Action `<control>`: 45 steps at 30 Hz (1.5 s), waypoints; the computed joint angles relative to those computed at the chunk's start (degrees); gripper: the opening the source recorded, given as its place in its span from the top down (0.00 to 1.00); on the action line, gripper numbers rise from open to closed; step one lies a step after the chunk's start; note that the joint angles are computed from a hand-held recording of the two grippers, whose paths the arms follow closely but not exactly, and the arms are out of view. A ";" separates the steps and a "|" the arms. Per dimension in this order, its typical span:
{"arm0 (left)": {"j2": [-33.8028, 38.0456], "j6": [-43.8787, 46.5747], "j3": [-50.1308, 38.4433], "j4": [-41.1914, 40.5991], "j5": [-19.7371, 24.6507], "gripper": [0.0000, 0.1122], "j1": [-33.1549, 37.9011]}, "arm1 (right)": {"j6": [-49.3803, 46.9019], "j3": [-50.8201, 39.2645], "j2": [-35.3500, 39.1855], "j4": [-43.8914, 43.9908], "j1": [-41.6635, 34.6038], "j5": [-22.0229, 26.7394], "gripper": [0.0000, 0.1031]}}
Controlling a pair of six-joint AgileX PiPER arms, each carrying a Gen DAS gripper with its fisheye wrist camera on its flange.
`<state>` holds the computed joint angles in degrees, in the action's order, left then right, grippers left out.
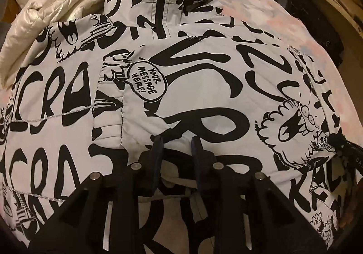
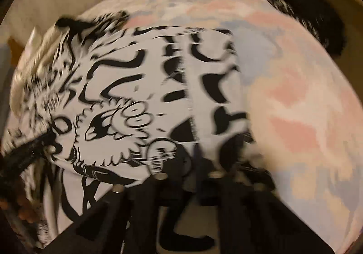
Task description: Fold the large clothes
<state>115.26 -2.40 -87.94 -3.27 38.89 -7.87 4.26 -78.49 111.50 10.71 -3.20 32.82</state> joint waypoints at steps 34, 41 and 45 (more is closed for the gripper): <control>-44.66 3.40 25.23 -2.08 10.20 0.62 10.19 | 35.06 20.97 -40.66 -21.59 28.05 7.36 0.45; -51.45 18.35 27.13 -12.22 15.61 0.61 23.24 | 52.72 17.89 -41.34 -35.29 44.33 14.30 0.39; -52.74 26.73 27.25 -17.56 17.96 0.61 32.04 | 60.10 14.65 -38.74 -40.80 52.52 17.75 0.39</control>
<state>62.53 24.33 -60.69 -20.83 56.85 24.17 64.36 -63.84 72.76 -30.09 49.32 50.57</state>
